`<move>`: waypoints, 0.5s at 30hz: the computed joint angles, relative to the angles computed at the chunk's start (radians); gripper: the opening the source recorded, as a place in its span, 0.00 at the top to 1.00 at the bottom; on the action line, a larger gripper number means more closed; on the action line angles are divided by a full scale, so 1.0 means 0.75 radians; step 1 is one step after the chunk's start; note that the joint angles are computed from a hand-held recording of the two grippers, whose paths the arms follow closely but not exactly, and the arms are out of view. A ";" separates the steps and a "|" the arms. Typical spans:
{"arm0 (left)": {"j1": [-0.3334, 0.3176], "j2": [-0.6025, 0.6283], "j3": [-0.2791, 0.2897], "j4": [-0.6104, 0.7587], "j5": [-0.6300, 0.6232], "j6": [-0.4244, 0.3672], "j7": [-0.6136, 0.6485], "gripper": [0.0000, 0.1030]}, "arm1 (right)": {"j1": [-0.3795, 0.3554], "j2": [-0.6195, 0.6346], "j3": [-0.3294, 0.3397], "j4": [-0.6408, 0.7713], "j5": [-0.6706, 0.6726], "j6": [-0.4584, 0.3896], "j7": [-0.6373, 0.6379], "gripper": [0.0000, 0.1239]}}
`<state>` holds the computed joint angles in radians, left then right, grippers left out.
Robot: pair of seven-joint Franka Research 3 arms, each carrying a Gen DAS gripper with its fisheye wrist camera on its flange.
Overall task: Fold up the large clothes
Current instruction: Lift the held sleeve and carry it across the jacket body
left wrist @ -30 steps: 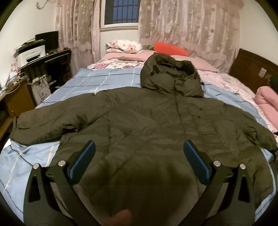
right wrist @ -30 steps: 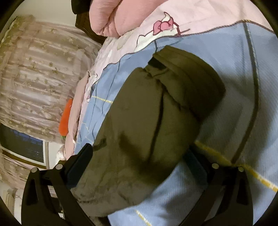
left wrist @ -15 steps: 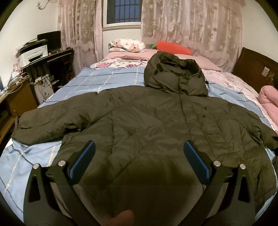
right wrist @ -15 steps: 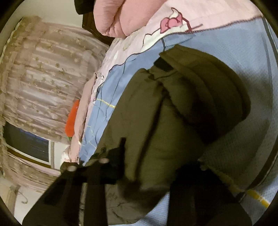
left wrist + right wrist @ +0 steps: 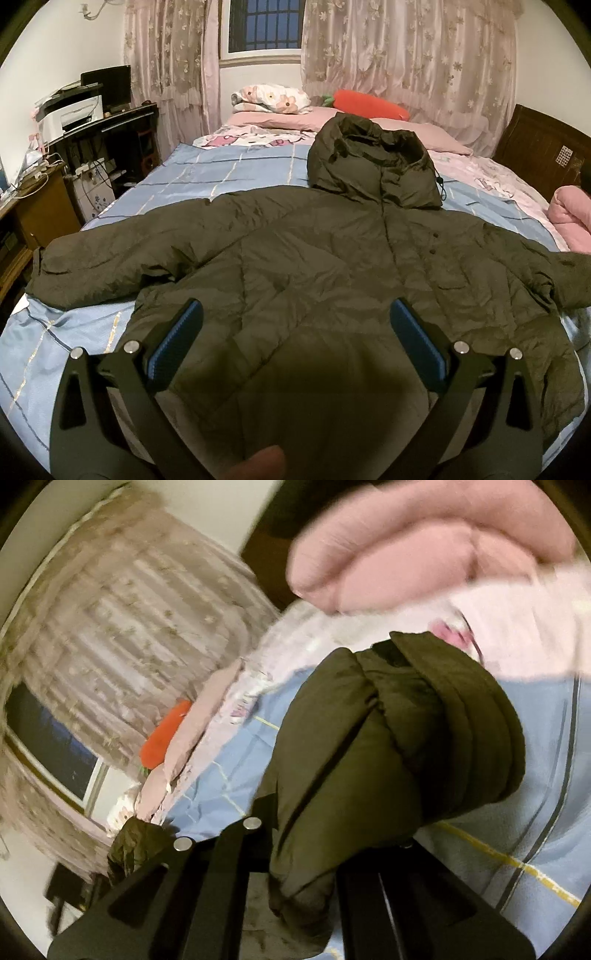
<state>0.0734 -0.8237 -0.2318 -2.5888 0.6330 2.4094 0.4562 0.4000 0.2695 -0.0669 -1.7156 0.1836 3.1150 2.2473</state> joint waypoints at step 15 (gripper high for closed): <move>0.004 -0.098 0.007 -0.029 0.024 0.014 0.022 0.02 | 0.325 -0.054 -0.224 0.335 -0.707 -0.306 0.329 0.96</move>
<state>0.0764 -0.8975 -0.2265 -2.6105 0.6508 2.4202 0.4729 0.6437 0.2290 -0.2349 -1.4641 -0.3467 2.8853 2.4939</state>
